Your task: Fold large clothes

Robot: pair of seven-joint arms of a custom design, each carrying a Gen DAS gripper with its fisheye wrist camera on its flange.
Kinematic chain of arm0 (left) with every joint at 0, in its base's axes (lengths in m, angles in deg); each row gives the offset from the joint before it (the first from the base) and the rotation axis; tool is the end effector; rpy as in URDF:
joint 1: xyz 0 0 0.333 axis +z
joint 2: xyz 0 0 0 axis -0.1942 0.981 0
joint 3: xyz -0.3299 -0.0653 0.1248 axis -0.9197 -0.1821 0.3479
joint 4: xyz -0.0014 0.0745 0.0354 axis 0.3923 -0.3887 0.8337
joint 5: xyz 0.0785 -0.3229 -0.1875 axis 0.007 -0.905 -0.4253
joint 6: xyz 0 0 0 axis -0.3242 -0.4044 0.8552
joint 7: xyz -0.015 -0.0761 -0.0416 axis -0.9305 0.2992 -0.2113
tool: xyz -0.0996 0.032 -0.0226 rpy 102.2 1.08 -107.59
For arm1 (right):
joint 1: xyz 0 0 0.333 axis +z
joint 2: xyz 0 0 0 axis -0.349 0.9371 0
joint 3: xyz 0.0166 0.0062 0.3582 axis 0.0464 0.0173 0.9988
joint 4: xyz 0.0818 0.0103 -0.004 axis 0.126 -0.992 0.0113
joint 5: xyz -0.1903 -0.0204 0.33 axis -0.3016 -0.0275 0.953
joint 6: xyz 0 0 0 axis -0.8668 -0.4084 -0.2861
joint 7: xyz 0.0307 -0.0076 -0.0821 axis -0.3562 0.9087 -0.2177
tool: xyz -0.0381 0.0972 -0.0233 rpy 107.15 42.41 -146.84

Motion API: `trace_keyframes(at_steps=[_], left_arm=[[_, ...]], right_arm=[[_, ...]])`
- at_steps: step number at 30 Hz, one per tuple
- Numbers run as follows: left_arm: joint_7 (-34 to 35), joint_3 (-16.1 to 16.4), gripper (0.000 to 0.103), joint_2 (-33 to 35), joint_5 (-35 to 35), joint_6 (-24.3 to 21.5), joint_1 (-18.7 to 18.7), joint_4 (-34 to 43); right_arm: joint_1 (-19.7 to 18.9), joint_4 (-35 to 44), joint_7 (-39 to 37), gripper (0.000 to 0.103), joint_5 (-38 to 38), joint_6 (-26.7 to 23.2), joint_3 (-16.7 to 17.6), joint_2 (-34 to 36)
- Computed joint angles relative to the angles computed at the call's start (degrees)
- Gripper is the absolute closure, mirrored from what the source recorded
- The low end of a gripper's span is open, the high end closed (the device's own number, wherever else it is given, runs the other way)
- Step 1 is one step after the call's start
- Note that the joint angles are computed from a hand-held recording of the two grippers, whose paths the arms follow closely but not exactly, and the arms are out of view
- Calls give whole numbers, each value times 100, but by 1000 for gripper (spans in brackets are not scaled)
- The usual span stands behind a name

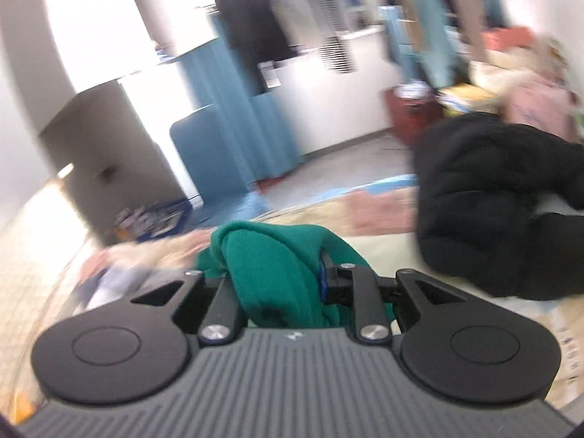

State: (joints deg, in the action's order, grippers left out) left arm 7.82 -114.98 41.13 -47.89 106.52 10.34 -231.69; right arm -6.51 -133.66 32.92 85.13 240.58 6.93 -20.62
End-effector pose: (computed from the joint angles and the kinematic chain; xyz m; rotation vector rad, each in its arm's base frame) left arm 0.3667 -0.2843 0.5720 -1.9593 1.3694 -1.4126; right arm 0.4826 0.0438 0.7719 -1.3750 1.5808 -0.5808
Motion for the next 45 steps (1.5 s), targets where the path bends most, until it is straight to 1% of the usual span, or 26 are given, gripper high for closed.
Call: trace_keyframes(at_steps=[2,5,7,8,9,10,11,13,14,17,19,20,21,22,23,24,25,26,29,32,34,37,40,42,43,45], left_arm=[[-21,255,49,-145,-95,42,-211,-131],[-34,590,49,-436,-178,-265,-410,-264],[-101,825,49,-596,-218,-328,-539,-406],[-106,989,49,-658,-240,-307,-652,-503],[-112,1116,49,-729,-263,-284,-730,-597],[-122,1189,49,-809,-283,-261,-748,-682],[-124,1237,48,-875,-293,-262,-736,-744],[-150,1302,48,-955,-334,-227,-707,-867],[-175,1311,48,-959,-365,-173,-685,-921],[-95,1407,48,-817,-394,-106,-724,-985],[-41,1482,48,-701,-428,-49,-789,-1014],[-11,1564,48,-626,-464,24,-880,-1039],[34,1667,48,-550,-506,111,-992,-1067],[78,1733,48,-492,-553,187,-1065,-1080],[114,1728,48,-443,-600,238,-1068,-1061],[155,1727,47,-424,-648,285,-1077,-1062],[183,1686,46,-405,-699,306,-1051,-1045],[207,1667,45,-396,-752,296,-1050,-1027],[349,1810,44,-299,-855,332,-1288,-1003],[481,1857,41,-250,-948,396,-1445,-974],[569,1873,39,-186,-1001,449,-1533,-941],[730,1942,37,-30,-1085,532,-1718,-886],[863,1773,36,34,-1139,433,-1615,-782],[904,1596,36,59,-1121,290,-1447,-696],[890,1453,36,50,-1091,188,-1293,-651],[781,1113,36,-18,-966,-57,-896,-565]], right_arm=[[181,-118,24,80,-80,30,278,-60],[509,-346,86,79,-96,84,529,-15],[725,-592,191,79,-94,271,716,114],[746,-668,376,79,-237,309,885,202],[812,-706,485,79,-311,351,972,360],[944,-788,546,79,-240,466,1012,531],[1102,-798,471,79,-51,537,964,737],[1226,-799,625,79,57,612,1096,1169],[1267,-836,701,79,109,707,1172,1352],[1273,-857,1105,79,-80,853,1407,1890],[1237,-670,1207,77,-142,654,1507,2230],[1262,-663,1381,75,-236,604,1564,2298],[1209,-599,1286,68,-93,484,1644,2356],[1115,-504,981,57,215,320,1753,2408],[1022,-375,634,47,518,139,1844,2432],[971,-389,315,32,787,78,1917,2393],[967,-411,161,30,864,64,1917,2324],[980,-521,34,30,944,90,1912,2192],[964,-675,-982,30,1822,86,1832,1901],[998,-818,-1919,30,2856,104,1564,1602],[1012,-916,-2676,30,3796,171,1320,1424],[980,-939,-3414,29,4771,588,1071,1434],[814,-917,-4061,29,5543,1094,922,1562],[635,-851,-4202,27,5803,1335,882,1765],[516,-798,-4221,27,5938,1375,868,1902],[303,-715,-3969,27,5915,1453,908,2171]])
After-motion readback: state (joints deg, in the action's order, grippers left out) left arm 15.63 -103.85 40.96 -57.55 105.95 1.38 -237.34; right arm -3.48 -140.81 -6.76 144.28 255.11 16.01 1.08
